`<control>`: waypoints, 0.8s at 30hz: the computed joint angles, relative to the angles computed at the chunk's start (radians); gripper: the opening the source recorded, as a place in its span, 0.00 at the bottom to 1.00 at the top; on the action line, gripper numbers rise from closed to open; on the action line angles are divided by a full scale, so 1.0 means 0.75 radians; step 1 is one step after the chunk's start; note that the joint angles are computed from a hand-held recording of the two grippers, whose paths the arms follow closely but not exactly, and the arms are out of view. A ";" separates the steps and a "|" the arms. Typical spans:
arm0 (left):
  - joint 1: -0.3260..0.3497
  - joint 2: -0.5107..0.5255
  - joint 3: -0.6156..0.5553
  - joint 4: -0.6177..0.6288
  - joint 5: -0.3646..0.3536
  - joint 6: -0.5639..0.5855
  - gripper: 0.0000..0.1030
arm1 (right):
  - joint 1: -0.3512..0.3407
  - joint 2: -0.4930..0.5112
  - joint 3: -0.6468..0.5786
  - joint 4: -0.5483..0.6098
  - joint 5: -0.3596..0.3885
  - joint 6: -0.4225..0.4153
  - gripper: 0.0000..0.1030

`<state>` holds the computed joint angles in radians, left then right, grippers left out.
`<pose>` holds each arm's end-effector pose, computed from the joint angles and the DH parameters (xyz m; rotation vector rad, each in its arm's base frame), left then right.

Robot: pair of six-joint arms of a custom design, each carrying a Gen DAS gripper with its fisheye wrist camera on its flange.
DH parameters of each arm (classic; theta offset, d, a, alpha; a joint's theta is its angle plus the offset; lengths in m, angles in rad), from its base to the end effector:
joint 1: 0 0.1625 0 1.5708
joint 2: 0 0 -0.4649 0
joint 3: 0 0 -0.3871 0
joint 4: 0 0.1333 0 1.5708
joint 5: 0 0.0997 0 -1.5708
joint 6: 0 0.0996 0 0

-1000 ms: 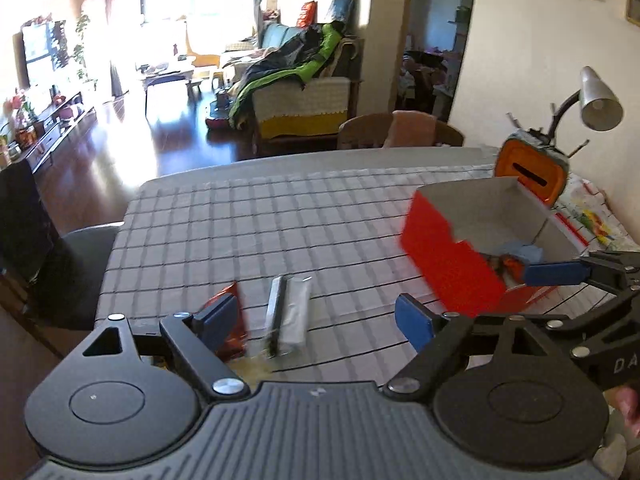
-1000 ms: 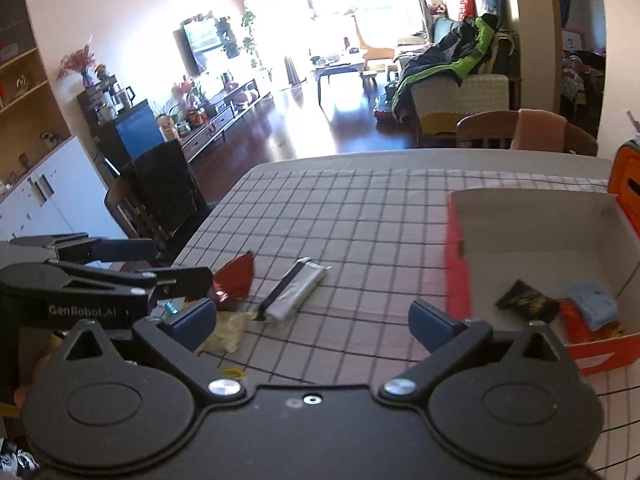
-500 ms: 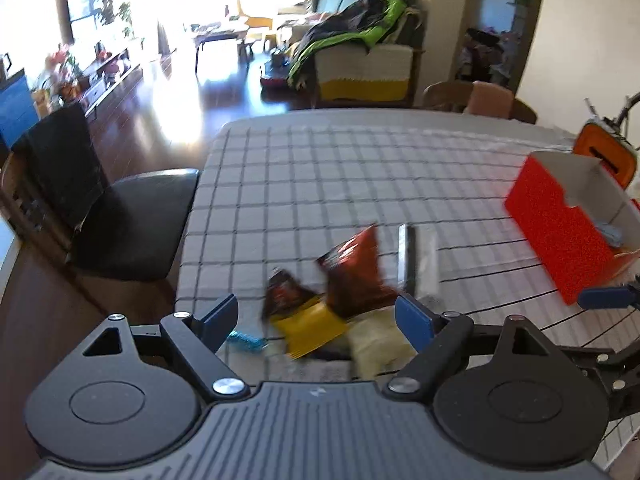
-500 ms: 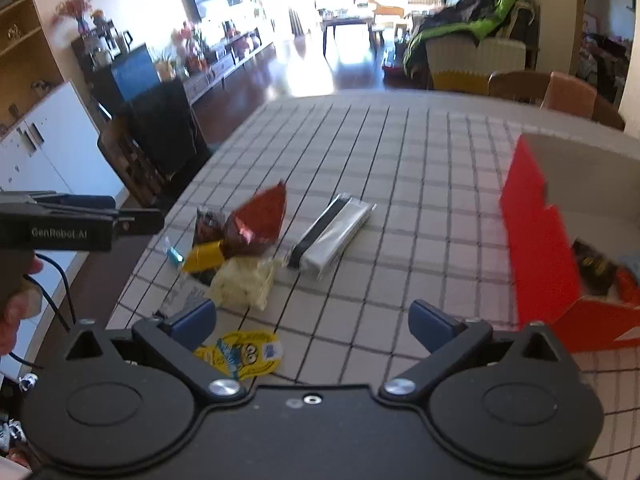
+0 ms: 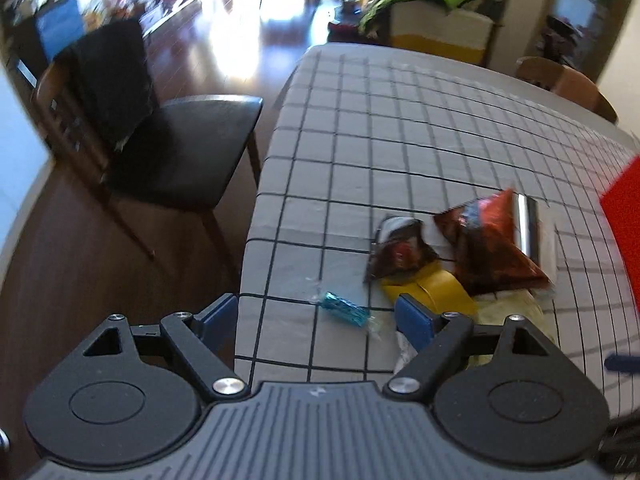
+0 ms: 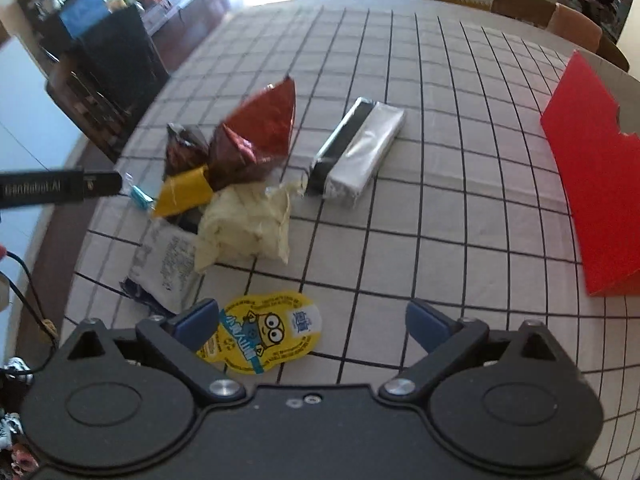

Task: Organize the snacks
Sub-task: 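Move both open tools from the box back to the snack pile, then grasp the small blue candy with the left tool while the right tool grasps the yellow Minion pouch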

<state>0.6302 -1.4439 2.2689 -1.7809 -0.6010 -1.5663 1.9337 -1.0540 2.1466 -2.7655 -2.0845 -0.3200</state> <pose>-0.1723 -0.3924 0.2358 -0.3180 2.1465 -0.8592 0.2620 -0.4523 0.1469 0.8463 -2.4866 0.1490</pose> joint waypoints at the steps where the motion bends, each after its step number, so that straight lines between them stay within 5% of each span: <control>1: 0.017 0.000 -0.003 -0.008 -0.008 -0.014 0.83 | 0.009 0.014 -0.005 0.005 -0.020 0.018 0.97; 6: 0.074 0.038 -0.020 -0.041 -0.024 -0.048 0.83 | 0.035 0.078 -0.031 0.036 -0.088 0.103 0.93; 13: 0.159 0.051 -0.041 -0.126 -0.087 -0.119 0.59 | 0.055 0.129 -0.026 -0.030 -0.167 0.179 0.92; 24: 0.182 0.118 -0.079 -0.168 -0.076 -0.083 0.42 | 0.070 0.135 0.028 -0.100 -0.194 0.004 0.91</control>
<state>0.7666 -1.3557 2.2100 -1.9066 -0.6581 -1.6285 1.9864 -0.9527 2.1680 -2.8402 -2.2298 -0.3173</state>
